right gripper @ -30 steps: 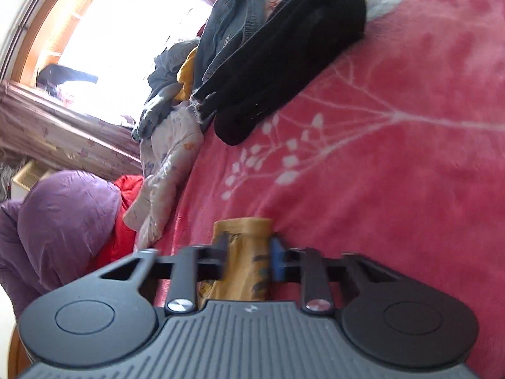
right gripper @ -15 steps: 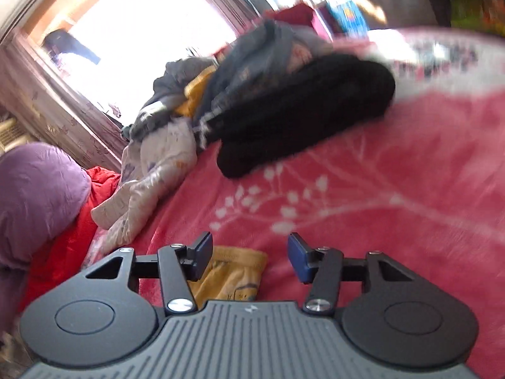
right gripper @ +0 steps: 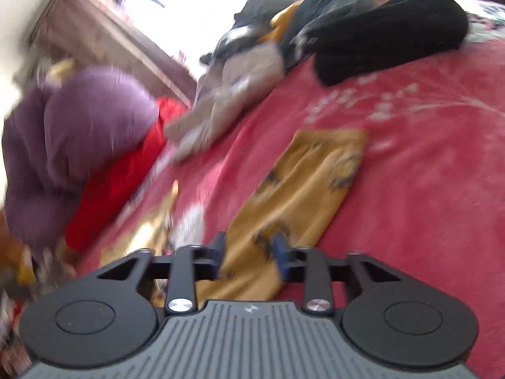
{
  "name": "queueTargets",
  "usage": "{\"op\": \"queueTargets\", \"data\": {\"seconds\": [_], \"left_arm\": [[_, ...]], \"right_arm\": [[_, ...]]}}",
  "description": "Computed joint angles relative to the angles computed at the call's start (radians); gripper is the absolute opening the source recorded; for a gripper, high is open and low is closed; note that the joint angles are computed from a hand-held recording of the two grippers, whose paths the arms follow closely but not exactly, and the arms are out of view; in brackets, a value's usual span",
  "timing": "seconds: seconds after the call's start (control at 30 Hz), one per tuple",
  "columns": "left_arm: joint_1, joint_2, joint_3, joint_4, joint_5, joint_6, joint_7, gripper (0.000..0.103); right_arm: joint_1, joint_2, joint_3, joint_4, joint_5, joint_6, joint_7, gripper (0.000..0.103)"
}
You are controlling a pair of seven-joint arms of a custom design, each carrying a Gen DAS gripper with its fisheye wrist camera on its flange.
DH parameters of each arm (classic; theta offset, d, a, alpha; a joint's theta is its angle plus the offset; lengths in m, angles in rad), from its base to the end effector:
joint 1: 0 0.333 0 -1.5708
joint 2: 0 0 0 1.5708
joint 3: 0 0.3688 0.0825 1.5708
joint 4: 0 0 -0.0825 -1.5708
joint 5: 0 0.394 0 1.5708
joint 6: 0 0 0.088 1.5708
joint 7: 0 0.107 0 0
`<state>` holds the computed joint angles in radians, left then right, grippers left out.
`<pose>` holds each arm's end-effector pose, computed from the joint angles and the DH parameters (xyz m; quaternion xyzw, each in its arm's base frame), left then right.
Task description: Fold clothes
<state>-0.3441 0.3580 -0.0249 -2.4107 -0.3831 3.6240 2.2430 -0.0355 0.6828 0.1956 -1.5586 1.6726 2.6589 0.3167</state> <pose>0.5366 -0.1557 0.3051 -0.4196 0.8116 -0.2351 0.3315 0.7591 0.0643 0.3042 -0.5639 0.6365 0.0066 0.5262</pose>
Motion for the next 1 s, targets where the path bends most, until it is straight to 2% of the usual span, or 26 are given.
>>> {"op": "queueTargets", "data": {"seconds": [0.07, 0.1, 0.2, 0.23, 0.33, 0.4, 0.47, 0.7, 0.8, 0.87, 0.9, 0.97, 1.0], "left_arm": [[0.007, 0.000, -0.004, 0.000, 0.007, -0.003, -0.007, 0.002], [0.010, -0.001, -0.006, 0.001, 0.011, -0.004, -0.011, 0.002], [0.007, -0.001, -0.003, 0.002, 0.011, -0.008, -0.015, 0.002], [0.005, -0.001, -0.001, 0.002, 0.010, -0.009, -0.015, 0.002], [0.015, -0.002, -0.008, 0.001, 0.022, -0.011, -0.028, 0.002], [0.034, -0.003, -0.019, -0.002, 0.044, -0.011, -0.050, 0.002], [0.053, -0.004, -0.029, -0.004, 0.070, -0.014, -0.073, 0.002], [0.072, -0.009, -0.034, -0.009, 0.119, -0.020, -0.123, 0.002], [0.084, -0.011, -0.038, -0.009, 0.141, -0.025, -0.140, 0.002], [0.088, -0.012, -0.038, -0.008, 0.153, -0.030, -0.148, 0.002], [0.087, -0.012, -0.036, -0.008, 0.156, -0.031, -0.148, 0.002], [0.090, -0.016, -0.037, -0.011, 0.166, -0.034, -0.153, 0.002], [0.104, -0.020, -0.046, -0.014, 0.185, -0.040, -0.163, 0.002]], "right_arm": [[-0.023, -0.009, 0.008, -0.012, 0.011, -0.054, 0.000, 0.060], [-0.026, -0.009, 0.008, -0.015, -0.028, -0.103, 0.019, 0.062], [-0.028, 0.023, 0.006, 0.017, -0.256, -0.313, 0.158, 0.061], [-0.023, 0.030, 0.008, 0.024, -0.319, -0.352, 0.175, 0.061], [-0.016, 0.011, 0.031, -0.001, -0.342, -0.294, 0.106, 0.060], [-0.042, 0.032, 0.050, 0.026, -0.270, -0.267, 0.153, 0.061], [-0.051, 0.051, 0.050, 0.058, -0.215, -0.205, 0.186, 0.061], [-0.073, 0.165, 0.065, 0.230, -0.117, -0.009, 0.272, 0.062], [-0.085, 0.186, 0.086, 0.258, -0.071, 0.073, 0.222, 0.062], [-0.094, 0.192, 0.101, 0.265, -0.046, 0.084, 0.198, 0.063], [-0.100, 0.191, 0.107, 0.262, -0.042, 0.071, 0.193, 0.068], [-0.101, 0.182, 0.108, 0.247, -0.051, 0.045, 0.180, 0.068], [-0.092, 0.173, 0.103, 0.238, -0.054, 0.058, 0.156, 0.068]]}}
